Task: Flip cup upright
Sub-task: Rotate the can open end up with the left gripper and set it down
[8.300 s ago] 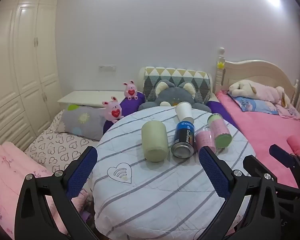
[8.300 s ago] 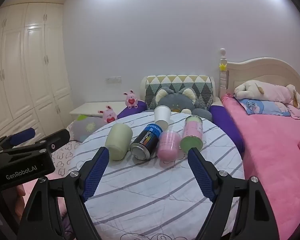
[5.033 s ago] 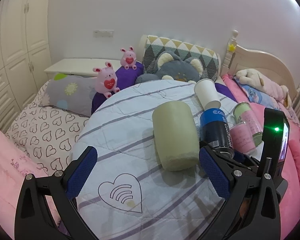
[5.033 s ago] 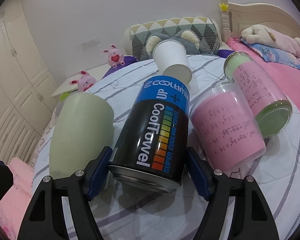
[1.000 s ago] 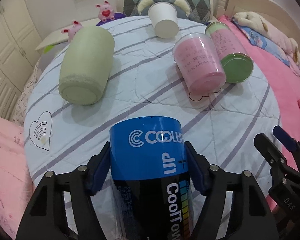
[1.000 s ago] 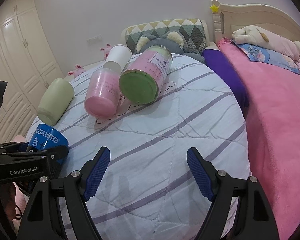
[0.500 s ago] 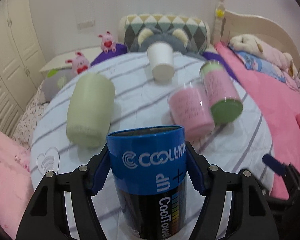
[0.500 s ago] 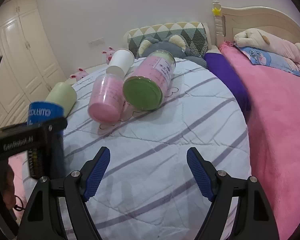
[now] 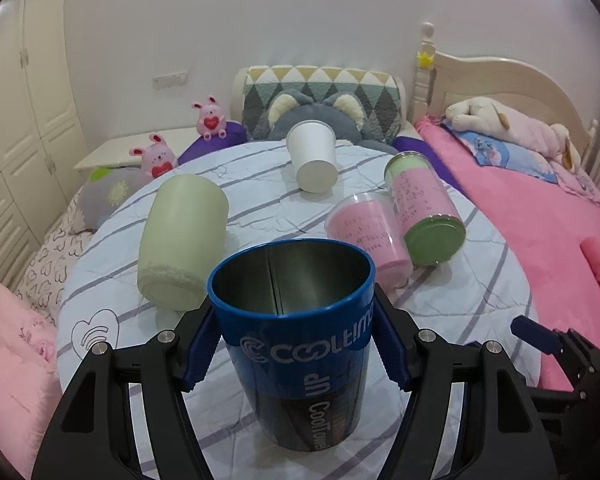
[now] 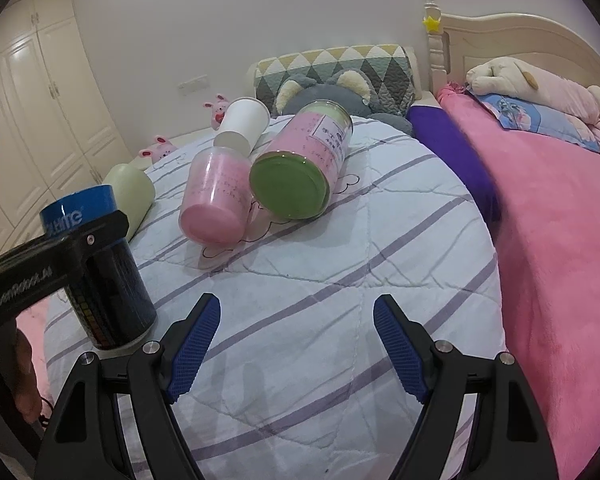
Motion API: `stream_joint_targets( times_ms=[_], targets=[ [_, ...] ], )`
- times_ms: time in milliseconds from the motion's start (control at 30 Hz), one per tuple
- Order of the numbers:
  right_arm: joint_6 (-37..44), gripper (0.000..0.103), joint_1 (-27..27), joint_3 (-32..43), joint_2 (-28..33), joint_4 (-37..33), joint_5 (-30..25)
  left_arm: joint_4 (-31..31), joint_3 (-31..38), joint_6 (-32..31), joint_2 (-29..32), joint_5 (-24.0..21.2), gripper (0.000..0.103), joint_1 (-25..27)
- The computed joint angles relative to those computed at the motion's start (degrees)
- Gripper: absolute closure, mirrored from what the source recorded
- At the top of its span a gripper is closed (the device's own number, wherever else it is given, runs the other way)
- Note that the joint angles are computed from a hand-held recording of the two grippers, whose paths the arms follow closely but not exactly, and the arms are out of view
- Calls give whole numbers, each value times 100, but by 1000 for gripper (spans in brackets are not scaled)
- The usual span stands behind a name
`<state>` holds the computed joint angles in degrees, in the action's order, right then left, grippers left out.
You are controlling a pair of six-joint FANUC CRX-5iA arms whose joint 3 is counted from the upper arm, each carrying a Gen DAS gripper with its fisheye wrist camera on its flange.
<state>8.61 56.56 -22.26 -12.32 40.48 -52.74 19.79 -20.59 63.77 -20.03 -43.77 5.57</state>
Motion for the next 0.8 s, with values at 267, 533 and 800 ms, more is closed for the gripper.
stream_joint_targets(
  times_ms=[267, 533, 800],
  targets=[
    [-78, 23, 153, 31, 28, 89, -120, 351, -248, -291, -258, 33, 3, 163],
    [-306, 23, 400, 48, -5, 292, -408, 827, -417, -773, -463, -376, 2, 469],
    [-628, 23, 782, 97, -70, 601, -911, 2027, -870, -1750, -933, -955, 0, 1113]
  ],
)
